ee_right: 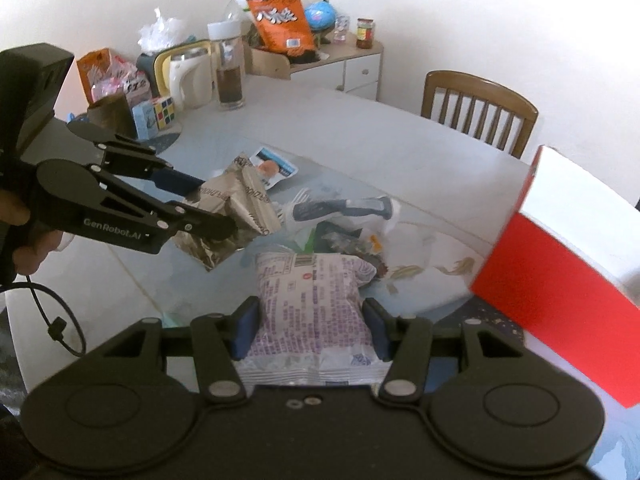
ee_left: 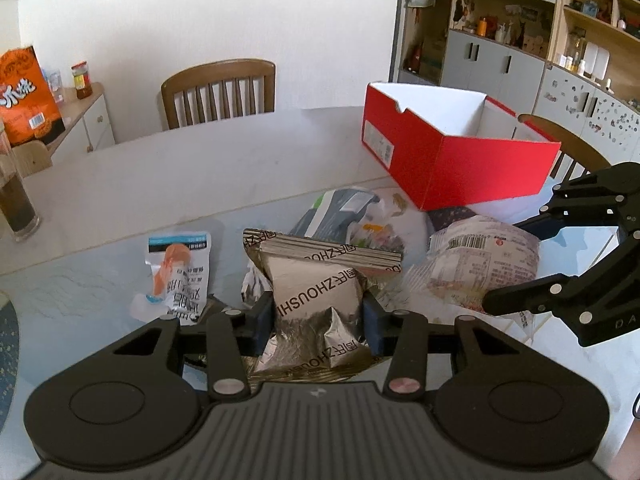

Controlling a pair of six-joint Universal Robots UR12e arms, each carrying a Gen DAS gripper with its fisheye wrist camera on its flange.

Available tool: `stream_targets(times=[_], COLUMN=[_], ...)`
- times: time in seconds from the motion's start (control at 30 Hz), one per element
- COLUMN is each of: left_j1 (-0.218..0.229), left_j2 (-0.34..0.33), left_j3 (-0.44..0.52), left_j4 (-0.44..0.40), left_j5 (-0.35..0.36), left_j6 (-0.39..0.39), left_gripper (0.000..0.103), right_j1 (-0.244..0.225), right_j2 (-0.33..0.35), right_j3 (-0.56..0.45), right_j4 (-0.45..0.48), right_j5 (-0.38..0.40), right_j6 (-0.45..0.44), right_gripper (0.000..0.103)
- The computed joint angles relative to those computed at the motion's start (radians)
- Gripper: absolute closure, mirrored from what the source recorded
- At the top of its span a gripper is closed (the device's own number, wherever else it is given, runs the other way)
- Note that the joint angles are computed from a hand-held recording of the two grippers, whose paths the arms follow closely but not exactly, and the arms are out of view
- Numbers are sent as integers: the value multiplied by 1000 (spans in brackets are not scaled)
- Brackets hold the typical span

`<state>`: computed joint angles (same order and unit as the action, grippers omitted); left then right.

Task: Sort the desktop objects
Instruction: 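Carry the silver foil bag and pink bread bag with both tools into the red box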

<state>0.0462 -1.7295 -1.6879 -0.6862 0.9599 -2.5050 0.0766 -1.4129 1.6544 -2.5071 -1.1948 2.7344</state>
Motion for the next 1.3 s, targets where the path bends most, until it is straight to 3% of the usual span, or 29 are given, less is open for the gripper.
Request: stream_targets(times=[0.3, 0.5, 0.7, 1.03, 1.3], left_j1=[-11, -21, -37, -94, -161], left_j2=[29, 40, 38, 25, -8], left_j3=[4, 13, 39, 79, 131], left_j4=[-9, -10, -5, 28, 40], left_j5=[-21, -26, -37, -34, 14], left_j6=[-6, 4, -5, -34, -86], left_gripper=[59, 59, 59, 59, 59], right_j1=[-22, -27, -60, -127, -185], right_j2=[-40, -68, -91, -107, -92], right_j3=[15, 16, 20, 11, -19], right_j4=[-13, -8, -6, -47, -33], right_j5=[3, -75, -79, -64, -43], right_j6=[31, 40, 84, 100, 70], right_gripper=[48, 48, 48, 48, 48])
